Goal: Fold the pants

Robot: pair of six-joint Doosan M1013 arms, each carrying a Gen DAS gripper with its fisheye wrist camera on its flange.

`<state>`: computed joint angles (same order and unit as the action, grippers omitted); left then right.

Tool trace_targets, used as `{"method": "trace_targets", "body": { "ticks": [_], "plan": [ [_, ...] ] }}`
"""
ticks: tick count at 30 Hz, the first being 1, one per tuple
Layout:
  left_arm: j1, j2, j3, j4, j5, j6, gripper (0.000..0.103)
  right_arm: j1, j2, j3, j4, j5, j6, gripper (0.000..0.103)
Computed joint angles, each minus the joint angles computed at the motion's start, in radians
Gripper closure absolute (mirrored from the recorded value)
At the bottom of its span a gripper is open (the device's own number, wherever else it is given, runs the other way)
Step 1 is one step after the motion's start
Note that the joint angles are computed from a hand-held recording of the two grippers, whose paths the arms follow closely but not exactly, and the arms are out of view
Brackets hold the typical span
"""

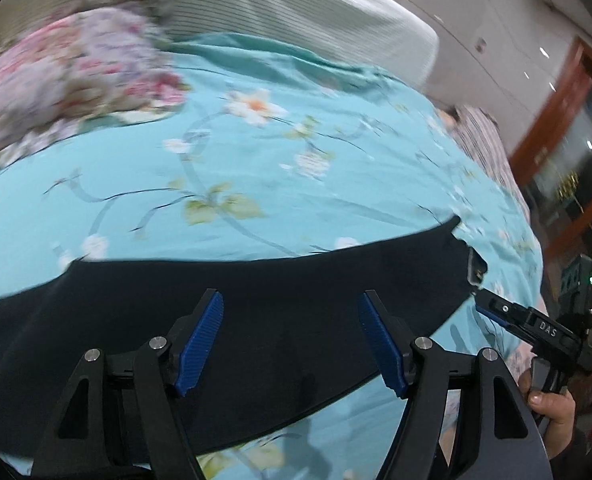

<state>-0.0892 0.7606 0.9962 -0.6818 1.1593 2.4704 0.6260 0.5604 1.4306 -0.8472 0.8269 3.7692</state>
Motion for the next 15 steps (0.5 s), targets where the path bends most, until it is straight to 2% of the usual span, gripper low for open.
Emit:
{"method": "trace_targets", "body": {
  "ticks": [4, 10, 15],
  "plan": [
    [-0.041, 0.019, -0.034, 0.019, 0.039, 0.051, 0.031, -0.002, -0.014, 0.035, -0.017, -0.003, 0.071, 0.044],
    [-0.101, 0.077, -0.133, 0.057, 0.172, 0.128, 0.031, -0.012, -0.030, 0.080, -0.067, -0.043, 0.182, 0.044],
    [-0.144, 0.131, -0.215, 0.100, 0.265, 0.135, 0.031, -0.022, -0.033, 0.106, -0.135, -0.080, 0.277, 0.044]
  ]
}}
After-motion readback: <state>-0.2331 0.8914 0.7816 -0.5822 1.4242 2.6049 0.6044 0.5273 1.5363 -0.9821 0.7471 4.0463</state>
